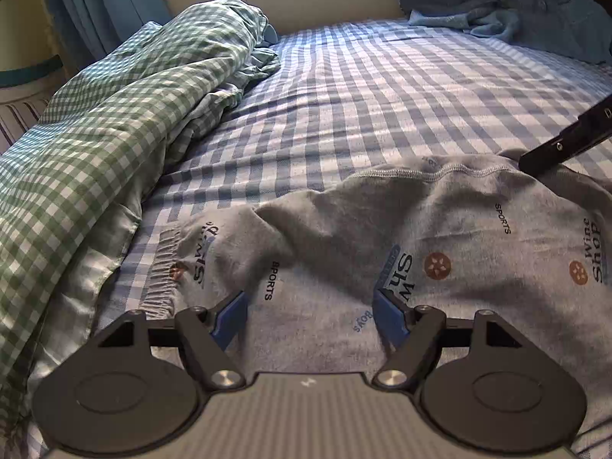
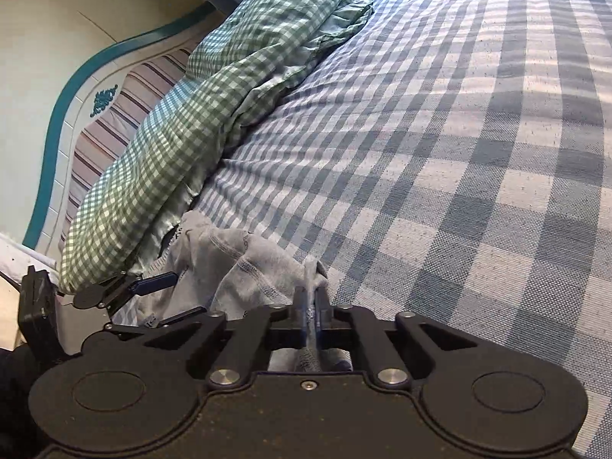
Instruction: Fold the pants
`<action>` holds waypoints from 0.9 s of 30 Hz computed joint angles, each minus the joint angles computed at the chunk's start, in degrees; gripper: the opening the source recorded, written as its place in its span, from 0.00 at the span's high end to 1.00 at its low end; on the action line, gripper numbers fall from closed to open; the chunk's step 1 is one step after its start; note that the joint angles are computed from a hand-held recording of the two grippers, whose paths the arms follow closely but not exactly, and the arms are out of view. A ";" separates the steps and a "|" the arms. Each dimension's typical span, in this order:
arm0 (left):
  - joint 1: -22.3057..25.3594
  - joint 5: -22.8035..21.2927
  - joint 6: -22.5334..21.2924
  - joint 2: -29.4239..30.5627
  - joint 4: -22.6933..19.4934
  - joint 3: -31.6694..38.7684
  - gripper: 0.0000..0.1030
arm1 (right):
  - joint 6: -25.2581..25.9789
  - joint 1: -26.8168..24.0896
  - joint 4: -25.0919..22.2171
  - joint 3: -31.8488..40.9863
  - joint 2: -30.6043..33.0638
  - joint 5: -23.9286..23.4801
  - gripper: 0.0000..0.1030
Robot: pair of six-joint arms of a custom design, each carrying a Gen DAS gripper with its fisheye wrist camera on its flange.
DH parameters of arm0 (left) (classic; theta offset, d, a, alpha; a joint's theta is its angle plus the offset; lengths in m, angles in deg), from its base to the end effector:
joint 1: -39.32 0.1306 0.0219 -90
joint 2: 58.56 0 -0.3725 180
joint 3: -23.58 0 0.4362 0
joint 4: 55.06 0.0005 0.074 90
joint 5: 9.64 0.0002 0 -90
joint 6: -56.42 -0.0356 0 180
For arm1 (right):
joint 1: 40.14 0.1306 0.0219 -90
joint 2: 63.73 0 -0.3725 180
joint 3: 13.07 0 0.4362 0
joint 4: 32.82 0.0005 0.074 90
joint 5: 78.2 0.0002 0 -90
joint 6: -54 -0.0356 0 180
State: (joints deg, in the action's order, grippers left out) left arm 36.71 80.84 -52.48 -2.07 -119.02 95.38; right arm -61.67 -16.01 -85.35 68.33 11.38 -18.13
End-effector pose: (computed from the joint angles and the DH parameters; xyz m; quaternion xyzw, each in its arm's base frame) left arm 0.3089 -0.0149 0.4740 0.1760 0.9189 0.0461 0.3501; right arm 0.3873 0.1924 0.4625 -0.0842 0.8977 0.3689 0.2257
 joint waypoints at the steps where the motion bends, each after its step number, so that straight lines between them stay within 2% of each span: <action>1: 0.90 2.03 0.18 -0.45 0.66 0.11 0.25 | 0.81 0.94 0.64 -0.24 -0.90 1.44 0.96; 3: 2.52 6.74 0.94 -0.74 2.30 1.24 0.25 | 3.27 3.87 1.11 -0.82 -3.64 7.05 0.97; 5: 3.77 11.98 -2.30 -0.39 4.63 1.98 0.25 | 5.99 7.30 0.86 -1.03 -5.73 11.99 0.96; 7: 4.28 17.05 -10.72 0.12 7.21 2.01 0.24 | 10.38 10.95 -0.11 -1.72 -7.67 15.75 0.97; 9: 4.78 21.91 -21.38 1.29 7.67 2.31 0.22 | 10.44 12.91 -0.72 -2.52 -8.47 15.43 0.97; 10: 4.86 23.79 -26.86 2.34 6.60 2.87 0.22 | 9.92 13.35 -1.10 -3.01 -8.72 14.48 0.97; 12: 4.33 25.10 -35.84 4.65 4.09 3.95 0.21 | 8.66 13.86 -1.41 -4.34 -9.37 13.54 0.96; 14: 3.70 23.55 -40.74 6.78 2.50 4.32 0.21 | 6.93 13.75 -1.08 -5.69 -9.95 12.50 0.96; 16: 3.40 20.47 -42.23 7.92 2.22 3.47 0.27 | 5.96 13.65 -1.22 -6.43 -10.26 11.90 0.96; 17: 4.33 21.57 -42.00 7.22 2.89 1.84 0.28 | 5.71 13.65 -1.08 -6.60 -10.42 11.69 0.96; 19: 5.36 22.74 -37.94 5.00 5.87 -1.06 0.28 | 5.84 13.55 -1.48 -6.46 -10.59 11.04 0.95; 21: 6.06 23.09 -35.86 1.76 9.11 -4.38 0.32 | 6.43 13.04 -1.67 -5.89 -10.59 10.05 0.89; 22: 6.12 23.14 -35.83 0.08 11.26 -6.26 0.33 | 6.05 12.36 -1.22 -5.70 -10.71 8.97 0.82; 24: 6.65 23.42 -35.38 -2.75 14.53 -8.91 0.33 | 3.81 10.54 0.21 -5.41 -11.00 7.59 0.74; 27: 6.79 23.18 -32.84 -3.88 15.75 -9.80 0.33 | -2.02 7.09 1.61 -4.73 -10.00 5.01 0.69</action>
State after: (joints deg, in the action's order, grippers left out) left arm 43.49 104.02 -85.33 -5.94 -103.28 85.58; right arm -63.69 -8.92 -83.74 63.60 1.38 -13.12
